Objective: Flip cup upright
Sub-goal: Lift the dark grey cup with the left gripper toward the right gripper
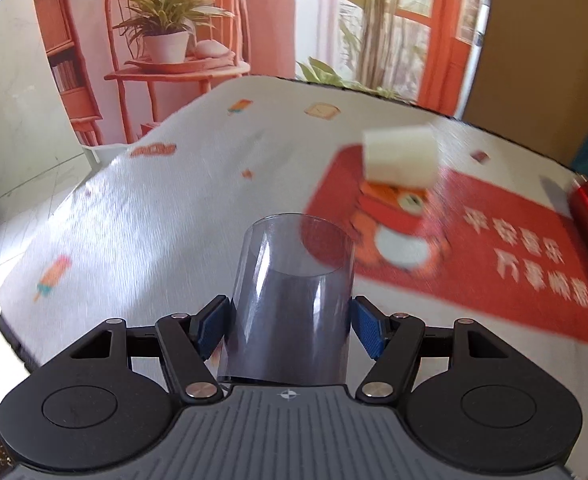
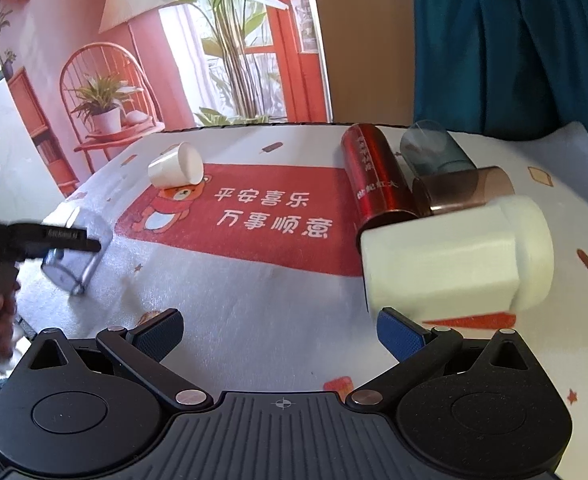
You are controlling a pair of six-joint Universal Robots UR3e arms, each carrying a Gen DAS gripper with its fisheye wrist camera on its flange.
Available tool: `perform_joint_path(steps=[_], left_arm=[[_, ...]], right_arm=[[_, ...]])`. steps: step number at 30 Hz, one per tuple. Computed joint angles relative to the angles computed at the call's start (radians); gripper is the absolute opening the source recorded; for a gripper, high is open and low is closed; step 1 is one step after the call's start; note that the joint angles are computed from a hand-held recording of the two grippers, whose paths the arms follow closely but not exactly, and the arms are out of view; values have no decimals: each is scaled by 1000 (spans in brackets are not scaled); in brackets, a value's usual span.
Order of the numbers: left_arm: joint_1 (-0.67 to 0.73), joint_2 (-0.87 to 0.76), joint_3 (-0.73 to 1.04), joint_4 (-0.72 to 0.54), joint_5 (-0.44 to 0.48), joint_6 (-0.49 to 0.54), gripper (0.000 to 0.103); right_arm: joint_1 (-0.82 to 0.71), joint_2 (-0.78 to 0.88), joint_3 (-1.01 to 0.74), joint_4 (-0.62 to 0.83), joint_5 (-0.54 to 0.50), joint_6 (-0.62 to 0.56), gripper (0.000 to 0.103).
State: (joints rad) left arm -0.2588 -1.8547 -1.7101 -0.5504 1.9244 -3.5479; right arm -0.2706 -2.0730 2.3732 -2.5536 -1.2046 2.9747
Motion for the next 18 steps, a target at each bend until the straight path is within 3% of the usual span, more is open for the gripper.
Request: perform_joint_path(steps=[6,12,18], left_arm=[[-132,31,-28,-42,66,-102,69],[-236,-37,63,-85,104,-212,69],[-286,-105,139,-69,45,-205,69]], right_arm=[[-68,-120,41,95,48,-31,103],[-111,-191,44,166,74,-52,103],[-163,-263,40,243,87,-75,103]])
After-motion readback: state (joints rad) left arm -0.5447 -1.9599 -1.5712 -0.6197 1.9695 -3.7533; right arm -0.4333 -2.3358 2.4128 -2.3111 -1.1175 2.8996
